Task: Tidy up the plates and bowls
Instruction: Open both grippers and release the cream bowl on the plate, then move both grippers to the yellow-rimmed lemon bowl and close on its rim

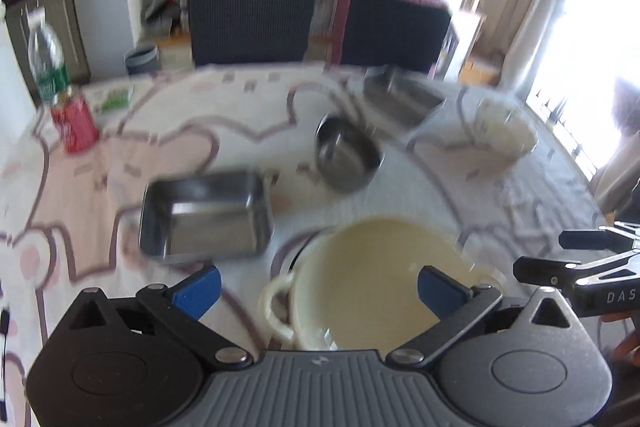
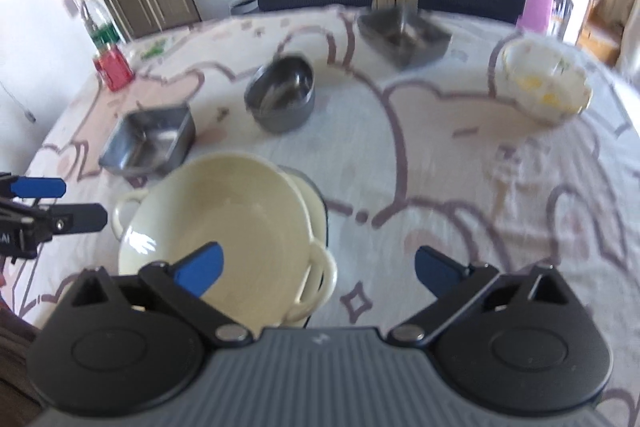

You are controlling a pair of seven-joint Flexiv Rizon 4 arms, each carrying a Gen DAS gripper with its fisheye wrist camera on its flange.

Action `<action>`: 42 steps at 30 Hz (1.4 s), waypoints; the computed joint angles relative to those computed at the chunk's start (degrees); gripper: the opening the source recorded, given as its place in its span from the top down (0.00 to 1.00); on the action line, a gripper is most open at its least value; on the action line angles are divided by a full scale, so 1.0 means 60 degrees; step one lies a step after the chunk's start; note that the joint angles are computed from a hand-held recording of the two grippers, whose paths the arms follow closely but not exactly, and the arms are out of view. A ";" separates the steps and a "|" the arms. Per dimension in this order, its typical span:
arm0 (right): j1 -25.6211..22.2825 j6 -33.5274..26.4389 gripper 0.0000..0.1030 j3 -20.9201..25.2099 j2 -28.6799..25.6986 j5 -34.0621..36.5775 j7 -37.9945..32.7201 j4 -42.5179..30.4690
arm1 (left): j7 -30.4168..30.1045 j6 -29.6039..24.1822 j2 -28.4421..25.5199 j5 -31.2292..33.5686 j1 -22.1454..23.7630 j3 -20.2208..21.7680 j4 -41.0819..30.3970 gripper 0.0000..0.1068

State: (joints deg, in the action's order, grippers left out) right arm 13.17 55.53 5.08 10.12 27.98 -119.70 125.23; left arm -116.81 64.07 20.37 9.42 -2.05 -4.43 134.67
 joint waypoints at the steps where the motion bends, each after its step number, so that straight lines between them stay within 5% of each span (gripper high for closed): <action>1: -0.0013 0.0179 0.00 -0.0069 0.0087 0.0221 -0.0122 -0.0001 | -0.0114 0.0228 -0.0030 0.0103 0.0039 -0.0087 -0.0035 0.04; 9: -0.0111 0.1544 0.00 -0.0996 -0.0006 0.1794 -0.1229 -0.0664 | -0.1489 0.1157 -0.1015 0.1287 0.0473 -0.1038 -0.1162 0.04; 14: -0.0696 0.1941 0.00 -0.1236 -0.1203 0.2040 -0.2108 -0.1830 | -0.2704 0.1821 -0.2653 0.2206 0.0267 -0.1344 -0.2710 0.04; 20: -0.1620 0.1958 0.00 -0.1247 -0.3016 0.2384 -0.3054 -0.3619 | -0.4013 0.1207 -0.5024 0.3838 -0.0418 -0.1488 -0.5381 0.06; 26: -0.2535 0.1194 0.09 -0.1059 -0.5070 0.2389 -0.2897 -0.5752 | -0.3551 0.1166 -0.7340 0.3045 -0.1005 -0.1280 -0.7372 0.18; 34: -0.3262 0.0146 0.54 -0.0529 -0.7577 0.1821 -0.1198 -0.8589 | -0.2378 0.1263 -0.9912 0.1120 -0.1198 -0.1244 -0.9522 0.47; 42: -0.3240 -0.0527 0.55 -0.0131 -0.9182 0.0347 0.0484 -1.0224 | -0.1634 0.0795 -1.1366 -0.0074 -0.1698 -0.0546 -1.1212 0.57</action>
State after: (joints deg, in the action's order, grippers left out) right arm -6.27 52.37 4.30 -44.97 30.06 -116.80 63.88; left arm -126.62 68.84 -47.83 8.97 -12.24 -7.71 67.40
